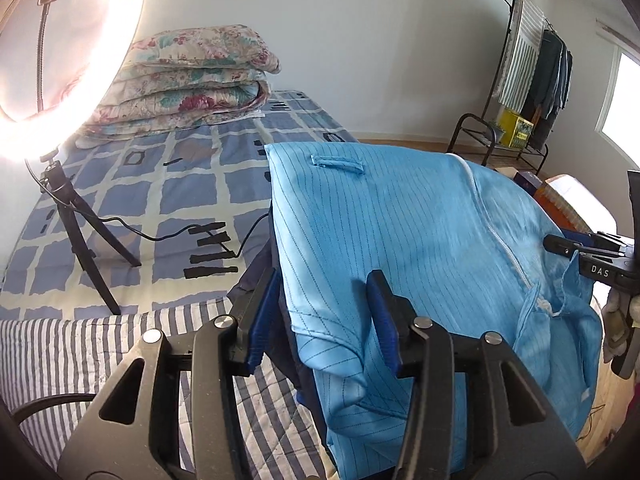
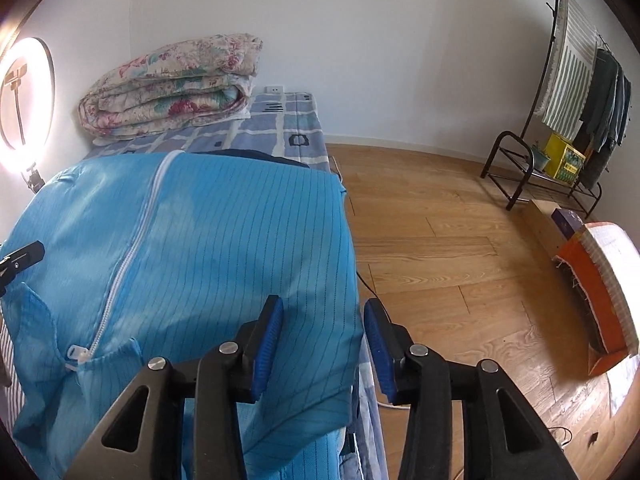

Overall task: Fold large clothes
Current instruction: 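Carry the folded coat with both grippers onto the navy jacket pile, then open both grippers to release the coat on the pile and withdraw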

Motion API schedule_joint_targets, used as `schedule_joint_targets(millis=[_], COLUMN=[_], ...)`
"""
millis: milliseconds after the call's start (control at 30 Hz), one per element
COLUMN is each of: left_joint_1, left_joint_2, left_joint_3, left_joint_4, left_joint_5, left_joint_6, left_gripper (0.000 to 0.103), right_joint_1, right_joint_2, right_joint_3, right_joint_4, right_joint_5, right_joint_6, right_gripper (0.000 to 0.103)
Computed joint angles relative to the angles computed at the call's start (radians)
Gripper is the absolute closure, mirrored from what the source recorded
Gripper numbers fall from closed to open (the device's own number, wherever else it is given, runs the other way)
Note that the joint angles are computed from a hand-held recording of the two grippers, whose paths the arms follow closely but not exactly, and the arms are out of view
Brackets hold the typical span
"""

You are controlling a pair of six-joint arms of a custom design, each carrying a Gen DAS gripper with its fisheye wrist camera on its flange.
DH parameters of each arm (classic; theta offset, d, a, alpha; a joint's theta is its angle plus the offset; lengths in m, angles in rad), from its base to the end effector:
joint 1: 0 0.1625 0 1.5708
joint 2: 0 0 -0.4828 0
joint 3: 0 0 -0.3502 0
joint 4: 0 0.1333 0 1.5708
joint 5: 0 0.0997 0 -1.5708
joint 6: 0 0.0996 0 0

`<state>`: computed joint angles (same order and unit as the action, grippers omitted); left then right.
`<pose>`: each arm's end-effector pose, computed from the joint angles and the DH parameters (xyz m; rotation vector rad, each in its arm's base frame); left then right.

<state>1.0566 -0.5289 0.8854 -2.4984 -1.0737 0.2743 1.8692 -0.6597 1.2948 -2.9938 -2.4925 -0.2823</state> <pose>-0.2735 -0.8518 0.2641 0.8190 2.4725 -0.8359 0.2798 -0.7262 0.2788 0.1846 -2.1206 0.8749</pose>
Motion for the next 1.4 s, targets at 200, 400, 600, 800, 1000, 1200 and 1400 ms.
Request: schedule_joint_targets(millis=[200, 400, 600, 800, 1000, 1200, 1400], left_joint_1=[-0.012, -0.042, -0.09, -0.162, -0.228, -0.299, -0.402], left_joint_2=[-0.046, -0.138, -0.272, -0.442, -0.599, -0.761, -0.931], left_joint_3=[0.072, 0.184, 0.351, 0.558, 0.717, 0.863, 1.0], left_joint_4=[-0.066, -0.126, -0.202, -0.286, -0.3, -0.249, -0.191], left_joint_5=[0.002, 0.017, 0.025, 0.071, 0.098, 0.127, 0.187], left_joint_6=[-0.002, 0.001, -0.003, 0.007, -0.028, -0.087, -0.145], left_gripper=[0.057, 0.057, 0.057, 0.057, 0.057, 0.057, 0.057], right_joint_1=[0.009, 0.044, 0.107, 0.204, 0.329, 0.465, 0.584], right_joint_2=[-0.018, -0.059, -0.108, -0.155, -0.184, -0.199, -0.21], right_joint_3=[0.035, 0.093, 0.163, 0.248, 0.318, 0.383, 0.447], right_joint_4=[-0.047, -0.103, -0.145, -0.165, -0.179, -0.158, -0.105], right_joint_5=[-0.035, -0.061, -0.064, -0.083, -0.123, -0.184, -0.237], right_joint_6=[0.018, 0.024, 0.031, 0.045, 0.086, 0.168, 0.307], right_gripper=[0.061, 0.059, 0.055, 0.055, 0.054, 0.049, 0.044])
